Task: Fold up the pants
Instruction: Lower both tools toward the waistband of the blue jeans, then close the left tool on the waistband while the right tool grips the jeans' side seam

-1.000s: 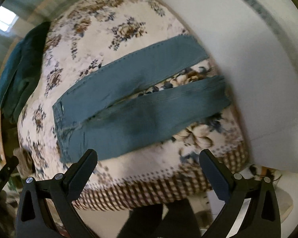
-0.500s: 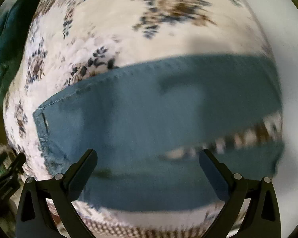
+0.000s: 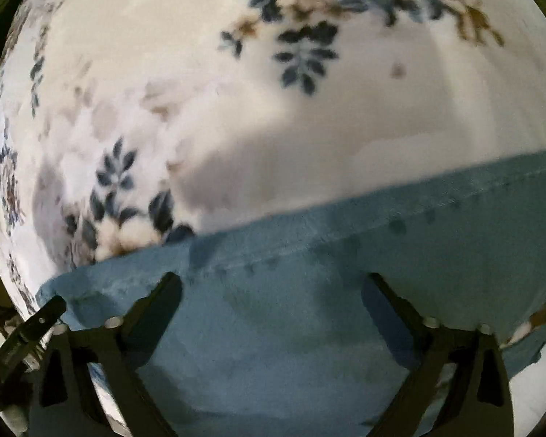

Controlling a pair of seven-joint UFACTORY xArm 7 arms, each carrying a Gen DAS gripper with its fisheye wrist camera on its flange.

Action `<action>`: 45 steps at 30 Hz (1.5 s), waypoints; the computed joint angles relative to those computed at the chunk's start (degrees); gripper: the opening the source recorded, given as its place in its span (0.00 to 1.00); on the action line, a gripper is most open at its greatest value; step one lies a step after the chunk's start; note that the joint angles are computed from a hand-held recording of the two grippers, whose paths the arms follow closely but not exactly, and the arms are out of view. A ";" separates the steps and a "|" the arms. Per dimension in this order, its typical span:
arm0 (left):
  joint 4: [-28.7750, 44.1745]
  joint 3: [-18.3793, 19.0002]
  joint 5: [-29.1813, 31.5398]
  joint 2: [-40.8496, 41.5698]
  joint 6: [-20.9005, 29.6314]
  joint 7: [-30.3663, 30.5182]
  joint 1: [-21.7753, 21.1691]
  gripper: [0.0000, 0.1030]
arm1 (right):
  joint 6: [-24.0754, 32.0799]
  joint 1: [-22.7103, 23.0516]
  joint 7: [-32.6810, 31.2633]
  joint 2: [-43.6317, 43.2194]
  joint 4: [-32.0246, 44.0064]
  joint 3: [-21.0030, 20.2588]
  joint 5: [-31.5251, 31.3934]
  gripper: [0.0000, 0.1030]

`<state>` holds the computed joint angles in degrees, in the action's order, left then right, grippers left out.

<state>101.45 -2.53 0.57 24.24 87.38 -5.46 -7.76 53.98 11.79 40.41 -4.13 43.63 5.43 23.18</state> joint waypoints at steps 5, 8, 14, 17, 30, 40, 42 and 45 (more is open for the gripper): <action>-6.35 -0.29 -3.17 -6.88 -4.81 2.24 1.89 0.64 | -8.09 0.04 5.62 -0.08 -1.95 0.81 -8.75 0.18; -13.44 -0.17 -7.82 -17.56 -7.84 8.68 4.09 0.64 | -10.37 2.20 -3.39 -0.95 -1.89 1.01 -1.91 0.23; -14.18 5.00 -7.81 -22.74 -4.38 13.35 9.98 0.70 | -13.17 8.96 -3.81 -3.19 -2.37 5.95 3.70 0.89; -12.16 6.56 -6.02 -18.93 -4.24 12.62 13.15 0.70 | -17.85 12.78 0.55 -1.27 -2.06 7.77 7.13 0.89; -11.29 5.56 -14.63 -11.11 -4.29 15.95 19.16 0.67 | -19.44 19.35 10.71 12.85 11.36 10.93 2.00 0.89; -12.23 5.50 -15.45 -8.35 -4.86 20.59 19.89 0.48 | -19.55 18.45 10.58 12.28 9.87 11.25 3.22 0.89; -12.25 5.39 -15.99 -8.13 -4.91 20.65 20.20 0.48 | -19.15 18.49 10.66 11.90 9.59 11.11 3.01 0.89; -14.01 5.00 -14.50 -9.50 -6.49 21.68 19.46 0.48 | -19.14 18.42 10.37 10.68 8.19 11.04 3.76 0.89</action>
